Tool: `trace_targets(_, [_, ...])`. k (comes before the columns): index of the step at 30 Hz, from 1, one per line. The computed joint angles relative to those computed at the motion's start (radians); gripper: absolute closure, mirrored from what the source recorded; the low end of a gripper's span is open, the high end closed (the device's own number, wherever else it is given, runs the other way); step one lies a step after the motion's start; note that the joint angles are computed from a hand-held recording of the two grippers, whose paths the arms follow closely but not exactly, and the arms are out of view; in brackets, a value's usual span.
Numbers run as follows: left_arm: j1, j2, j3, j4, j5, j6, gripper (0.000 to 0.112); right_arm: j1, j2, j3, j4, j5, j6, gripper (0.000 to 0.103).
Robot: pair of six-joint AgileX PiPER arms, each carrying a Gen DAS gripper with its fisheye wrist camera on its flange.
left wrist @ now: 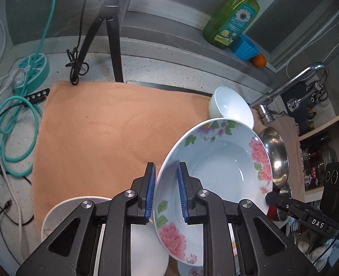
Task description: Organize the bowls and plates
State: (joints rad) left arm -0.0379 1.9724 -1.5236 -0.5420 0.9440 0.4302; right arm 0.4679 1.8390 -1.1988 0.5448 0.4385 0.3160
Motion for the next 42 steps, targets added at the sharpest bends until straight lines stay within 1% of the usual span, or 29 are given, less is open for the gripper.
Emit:
trace_targets(10, [-0.058, -0.109, 0.203, -0.014, -0.059, 0.032, 0.095, 0.025, -0.148, 0.255, 0.132, -0.073, -0.079, 0.095])
trace_targets(18, [-0.094, -0.155, 0.319, -0.016, -0.101, 0.052, 0.095, 0.067, -0.218, 0.387, 0.176, -0.104, -0.078, 0.095])
trace_targets(26, [-0.135, -0.167, 0.369, 0.006, -0.132, 0.043, 0.095, 0.096, -0.238, 0.453, 0.198, -0.116, -0.077, 0.095])
trace_targets(29, [-0.142, -0.165, 0.375, 0.006, -0.134, 0.043, 0.095, 0.098, -0.234, 0.473, 0.24, -0.118, -0.111, 0.095])
trace_targets(39, [-0.176, -0.163, 0.38, 0.037, -0.154, 0.027, 0.095, 0.097, -0.225, 0.491, 0.277, -0.11, -0.14, 0.095])
trace_targets(42, [-0.191, -0.161, 0.38, 0.049, -0.164, 0.015, 0.095, 0.102, -0.223, 0.481, 0.243, -0.104, -0.103, 0.095])
